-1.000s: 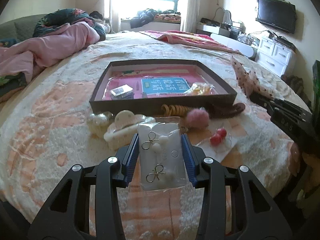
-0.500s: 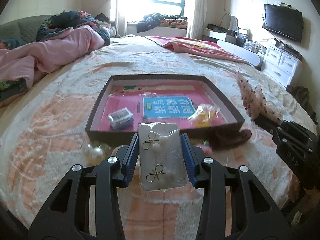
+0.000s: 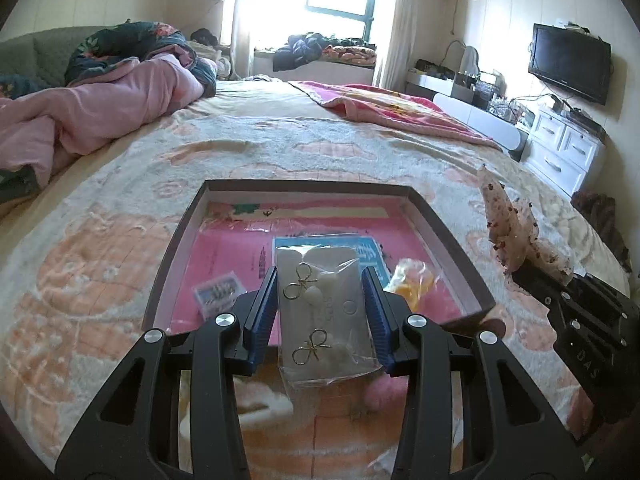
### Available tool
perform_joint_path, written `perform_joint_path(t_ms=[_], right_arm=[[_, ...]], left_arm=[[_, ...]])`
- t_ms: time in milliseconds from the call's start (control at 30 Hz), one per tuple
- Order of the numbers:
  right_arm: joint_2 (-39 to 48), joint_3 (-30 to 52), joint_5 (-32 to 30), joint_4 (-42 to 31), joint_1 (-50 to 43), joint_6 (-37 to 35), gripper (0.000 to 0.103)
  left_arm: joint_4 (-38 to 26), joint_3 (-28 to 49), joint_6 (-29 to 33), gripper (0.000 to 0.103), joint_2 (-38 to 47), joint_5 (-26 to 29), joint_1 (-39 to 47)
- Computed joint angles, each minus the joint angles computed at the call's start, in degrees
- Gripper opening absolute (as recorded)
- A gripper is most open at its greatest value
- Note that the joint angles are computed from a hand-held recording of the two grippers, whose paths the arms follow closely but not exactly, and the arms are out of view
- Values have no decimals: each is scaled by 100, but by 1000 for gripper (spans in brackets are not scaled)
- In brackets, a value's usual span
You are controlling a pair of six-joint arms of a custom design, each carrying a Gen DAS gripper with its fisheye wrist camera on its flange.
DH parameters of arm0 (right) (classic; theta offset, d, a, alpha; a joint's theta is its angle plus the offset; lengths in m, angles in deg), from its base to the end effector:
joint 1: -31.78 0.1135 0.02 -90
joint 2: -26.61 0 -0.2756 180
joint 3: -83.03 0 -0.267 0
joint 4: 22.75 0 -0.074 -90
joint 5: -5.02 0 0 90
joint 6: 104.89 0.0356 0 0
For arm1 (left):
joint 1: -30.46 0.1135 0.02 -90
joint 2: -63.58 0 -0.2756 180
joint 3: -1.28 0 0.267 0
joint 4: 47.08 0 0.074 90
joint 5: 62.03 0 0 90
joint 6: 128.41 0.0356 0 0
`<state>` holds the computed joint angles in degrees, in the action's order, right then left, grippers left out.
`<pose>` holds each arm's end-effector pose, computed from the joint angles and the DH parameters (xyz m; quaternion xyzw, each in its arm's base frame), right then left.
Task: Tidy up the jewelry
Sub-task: 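Lower earring card into pink box with left tool while right tool lowers bow there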
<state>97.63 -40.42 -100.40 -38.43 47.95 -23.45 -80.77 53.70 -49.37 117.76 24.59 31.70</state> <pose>0.2687 0.0878 0.2530 -0.2493 0.8246 0.1488 0.4856 0.2147 0.0067 0.2652 -0.1078 0.8820 -0.0127 0.4586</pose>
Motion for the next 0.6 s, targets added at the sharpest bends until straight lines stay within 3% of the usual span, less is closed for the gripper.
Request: perform_joint_path(t_ms=[600], right_arm=[[1590,1715,-84,-474,265,-373,16]], left_arm=[[446,749,272,33,1330,44,65]])
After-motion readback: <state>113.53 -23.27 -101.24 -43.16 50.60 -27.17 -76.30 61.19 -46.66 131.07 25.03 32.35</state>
